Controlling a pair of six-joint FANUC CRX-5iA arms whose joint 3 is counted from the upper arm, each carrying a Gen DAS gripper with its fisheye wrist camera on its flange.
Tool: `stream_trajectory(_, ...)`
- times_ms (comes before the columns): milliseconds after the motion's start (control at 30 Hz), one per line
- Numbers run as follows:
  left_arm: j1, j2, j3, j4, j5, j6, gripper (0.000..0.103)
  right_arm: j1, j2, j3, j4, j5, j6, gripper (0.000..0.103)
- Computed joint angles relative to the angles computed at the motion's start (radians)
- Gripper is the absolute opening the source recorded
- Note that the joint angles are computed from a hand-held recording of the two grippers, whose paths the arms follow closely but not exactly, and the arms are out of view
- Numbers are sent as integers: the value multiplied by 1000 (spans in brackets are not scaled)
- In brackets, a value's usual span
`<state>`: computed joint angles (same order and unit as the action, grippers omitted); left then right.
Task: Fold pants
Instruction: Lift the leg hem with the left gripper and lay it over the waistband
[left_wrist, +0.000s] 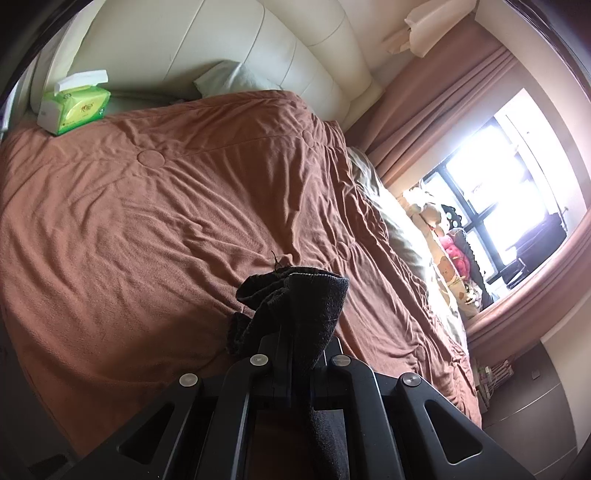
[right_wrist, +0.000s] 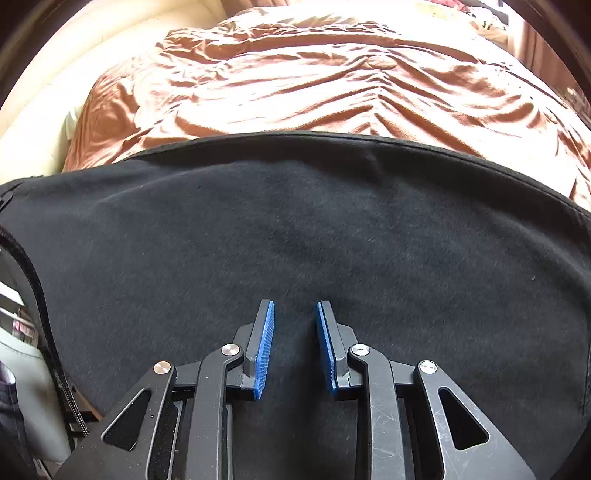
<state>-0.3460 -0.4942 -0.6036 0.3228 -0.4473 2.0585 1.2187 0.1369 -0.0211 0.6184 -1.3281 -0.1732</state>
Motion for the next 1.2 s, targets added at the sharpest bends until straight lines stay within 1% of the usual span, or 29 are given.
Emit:
stream_trajectory(133,7,2,-16,-4,0,13,6,-58,9,22,-27,-1,25,22)
stream_trajectory(367,15,-18,-65,35,29,-15,6,-142,41,67,-50,3,98,22)
stream_trajectory(433,14,-23,-74,42,43,-19,6,-161,48,75,-52,11,103,22)
stream_trajectory(533,8,-23,-69,17,42,15,6,-180,62,89,-44,6,115,22)
stream_trajectory(633,7,-26,-75,43,51,8,6,-196,75,108,-57,6,139,22)
stream_trajectory(700,2,-29,-71,50,55,-1,6,-189,73,108,-62,6,138,22)
stream_trajectory(767,-5,-27,-58,45,55,-2,6,-178,62,100,-75,31,140,19)
stream_trajectory(833,-13,-20,-40,46,55,-5,6,-159,61,96,-81,34,148,18)
stream_trajectory(1067,-64,25,65,2,54,7,5,-80,-2,1,-71,118,50,18)
stream_trajectory(1200,-104,58,149,-72,37,54,5,-29,-35,-41,-51,144,-3,18)
